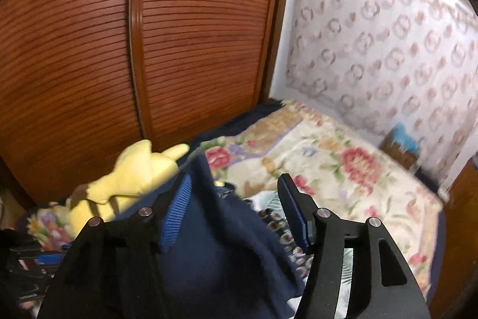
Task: Fold small clothes
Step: 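Lift the folded T-shirt with both grippers and carry it onto the clothes stack, then lower the T-shirt onto the stack and open both grippers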
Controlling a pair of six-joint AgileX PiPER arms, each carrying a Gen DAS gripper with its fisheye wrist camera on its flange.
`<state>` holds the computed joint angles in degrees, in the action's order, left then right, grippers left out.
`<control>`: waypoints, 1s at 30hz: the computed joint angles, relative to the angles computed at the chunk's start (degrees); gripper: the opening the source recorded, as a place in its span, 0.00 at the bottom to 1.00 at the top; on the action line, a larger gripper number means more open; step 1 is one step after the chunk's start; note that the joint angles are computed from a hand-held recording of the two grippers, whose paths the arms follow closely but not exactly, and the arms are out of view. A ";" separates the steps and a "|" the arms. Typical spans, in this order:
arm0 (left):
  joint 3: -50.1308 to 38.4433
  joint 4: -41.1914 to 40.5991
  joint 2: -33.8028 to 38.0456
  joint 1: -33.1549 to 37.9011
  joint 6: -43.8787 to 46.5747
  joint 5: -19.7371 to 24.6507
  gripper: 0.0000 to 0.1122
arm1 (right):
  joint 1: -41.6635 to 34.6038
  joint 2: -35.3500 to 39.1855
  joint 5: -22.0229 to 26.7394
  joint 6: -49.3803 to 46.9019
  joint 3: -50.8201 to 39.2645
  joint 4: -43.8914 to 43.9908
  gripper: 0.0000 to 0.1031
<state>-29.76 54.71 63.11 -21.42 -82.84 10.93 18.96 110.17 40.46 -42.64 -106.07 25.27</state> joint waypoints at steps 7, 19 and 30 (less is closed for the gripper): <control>-1.47 -5.64 -0.92 -1.54 4.77 3.47 0.08 | -2.62 -0.67 2.61 -0.19 2.34 1.18 0.62; -4.39 3.01 -5.60 -15.38 -3.12 21.99 0.12 | -9.06 -9.54 -2.81 -19.05 27.38 16.98 0.62; -8.98 8.60 -5.40 -37.57 -9.42 43.52 0.13 | -10.36 -10.71 -7.42 -16.40 30.69 19.84 0.62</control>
